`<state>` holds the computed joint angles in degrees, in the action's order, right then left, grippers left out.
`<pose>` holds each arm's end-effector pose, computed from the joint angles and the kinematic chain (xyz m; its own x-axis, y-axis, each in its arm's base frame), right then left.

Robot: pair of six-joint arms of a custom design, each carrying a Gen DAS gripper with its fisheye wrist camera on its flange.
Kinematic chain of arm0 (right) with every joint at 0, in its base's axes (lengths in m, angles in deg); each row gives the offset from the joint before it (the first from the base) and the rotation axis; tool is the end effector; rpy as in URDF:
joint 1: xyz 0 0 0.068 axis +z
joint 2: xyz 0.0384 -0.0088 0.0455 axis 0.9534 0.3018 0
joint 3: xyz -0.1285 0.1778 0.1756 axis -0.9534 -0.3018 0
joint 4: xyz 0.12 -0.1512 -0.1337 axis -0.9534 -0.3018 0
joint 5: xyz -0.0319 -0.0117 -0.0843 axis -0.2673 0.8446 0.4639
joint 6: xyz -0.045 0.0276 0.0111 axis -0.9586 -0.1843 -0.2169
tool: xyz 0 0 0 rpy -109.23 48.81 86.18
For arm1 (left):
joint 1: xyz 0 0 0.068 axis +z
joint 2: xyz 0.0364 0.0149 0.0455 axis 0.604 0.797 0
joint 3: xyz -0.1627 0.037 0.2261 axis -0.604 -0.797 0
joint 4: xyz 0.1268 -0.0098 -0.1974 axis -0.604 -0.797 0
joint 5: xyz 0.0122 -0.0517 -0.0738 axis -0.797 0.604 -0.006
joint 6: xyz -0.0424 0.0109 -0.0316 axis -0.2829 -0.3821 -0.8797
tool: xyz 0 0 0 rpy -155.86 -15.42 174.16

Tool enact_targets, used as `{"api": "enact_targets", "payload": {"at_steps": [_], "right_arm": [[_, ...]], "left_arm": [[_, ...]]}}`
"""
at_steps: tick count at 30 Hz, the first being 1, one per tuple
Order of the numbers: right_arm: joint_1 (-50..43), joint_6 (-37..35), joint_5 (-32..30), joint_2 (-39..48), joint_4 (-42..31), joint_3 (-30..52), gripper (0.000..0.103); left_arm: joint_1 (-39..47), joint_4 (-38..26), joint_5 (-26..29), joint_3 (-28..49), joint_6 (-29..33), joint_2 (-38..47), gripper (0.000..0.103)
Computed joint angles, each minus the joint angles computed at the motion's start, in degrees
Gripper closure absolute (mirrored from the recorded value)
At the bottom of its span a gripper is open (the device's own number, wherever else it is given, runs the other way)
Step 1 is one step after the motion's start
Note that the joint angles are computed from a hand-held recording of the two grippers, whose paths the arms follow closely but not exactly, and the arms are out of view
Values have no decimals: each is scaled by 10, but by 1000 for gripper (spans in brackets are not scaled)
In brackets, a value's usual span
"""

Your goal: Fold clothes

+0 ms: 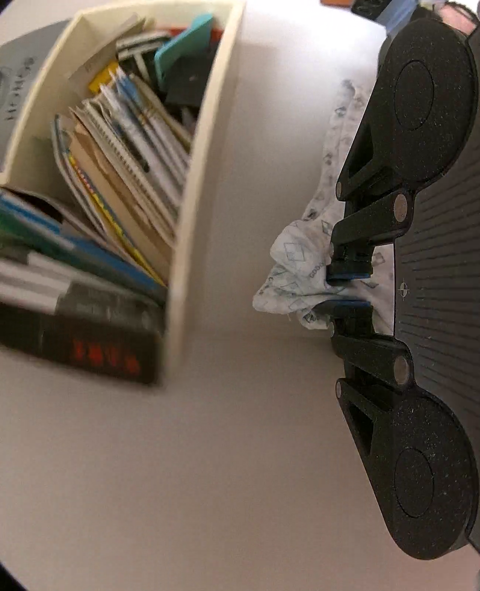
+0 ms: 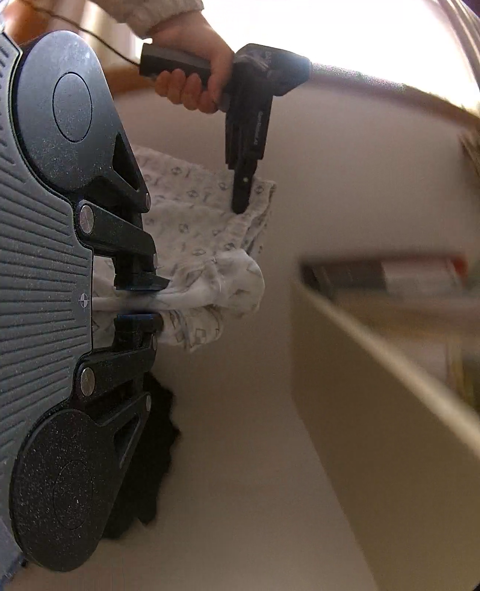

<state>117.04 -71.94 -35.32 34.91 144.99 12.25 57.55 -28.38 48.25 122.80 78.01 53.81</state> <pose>0.1340 0.0995 0.1921 0.0491 0.1761 -0.9831 -0.0795 0.9819 0.1719 0.3769 0.1032 0.3366 -0.1607 0.1094 -0.9809 0.8619 0.4999 -0.0854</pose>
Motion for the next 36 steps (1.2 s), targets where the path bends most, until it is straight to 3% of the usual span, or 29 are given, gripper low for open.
{"api": "enact_targets", "payload": {"at_steps": [1, 3, 5, 7, 9, 10, 12, 14, 16, 19, 21, 23, 25, 28, 33, 36], "right_arm": [[-66, 31, -47, -54, -72, 10, 91], [-203, 89, -149, -116, -173, 39, 91], [-332, 146, -242, -76, -210, 67, 90], [-431, 189, -305, -12, -230, 108, 79], [-456, 167, -304, 42, -197, 106, 72], [-466, 157, -299, 70, -180, 107, 61], [-469, 131, -277, 114, -112, 86, 52], [-447, 97, -241, 141, -21, 51, 46], [-411, 74, -205, 143, 13, 35, 40], [-314, 39, -126, 132, 29, 25, 32], [-218, 27, -44, 74, -16, 19, 30], [-147, 25, 19, 83, -26, 37, 30], [-116, 48, 37, 81, -69, 56, 30], [-61, 106, 73, 93, -108, 72, 28], [57, 258, 120, 98, -285, 132, 17], [120, 358, 143, 181, -392, 212, 5]], "left_arm": [[-41, 75, -33, -7, -70, -7, 92], [-119, 128, -101, 39, -142, 12, 92], [-200, 147, -196, 84, -151, 47, 87], [-259, 164, -287, 105, -159, 88, 77], [-299, 185, -355, 117, -176, 127, 77], [-303, 219, -362, 92, -186, 127, 77], [-309, 284, -375, 44, -205, 126, 61], [-300, 326, -371, -7, -212, 104, 38], [-288, 351, -362, -55, -213, 78, 34], [-265, 384, -348, -154, -187, 16, 19], [-243, 393, -332, -219, -165, -28, 18], [-218, 379, -310, -268, -141, -64, 18], [-182, 373, -285, -325, -108, -101, 17], [-125, 355, -244, -397, -54, -147, 4], [-32, 253, -193, -431, 77, -162, 0], [51, 139, -159, -426, 224, -134, 0]]}}
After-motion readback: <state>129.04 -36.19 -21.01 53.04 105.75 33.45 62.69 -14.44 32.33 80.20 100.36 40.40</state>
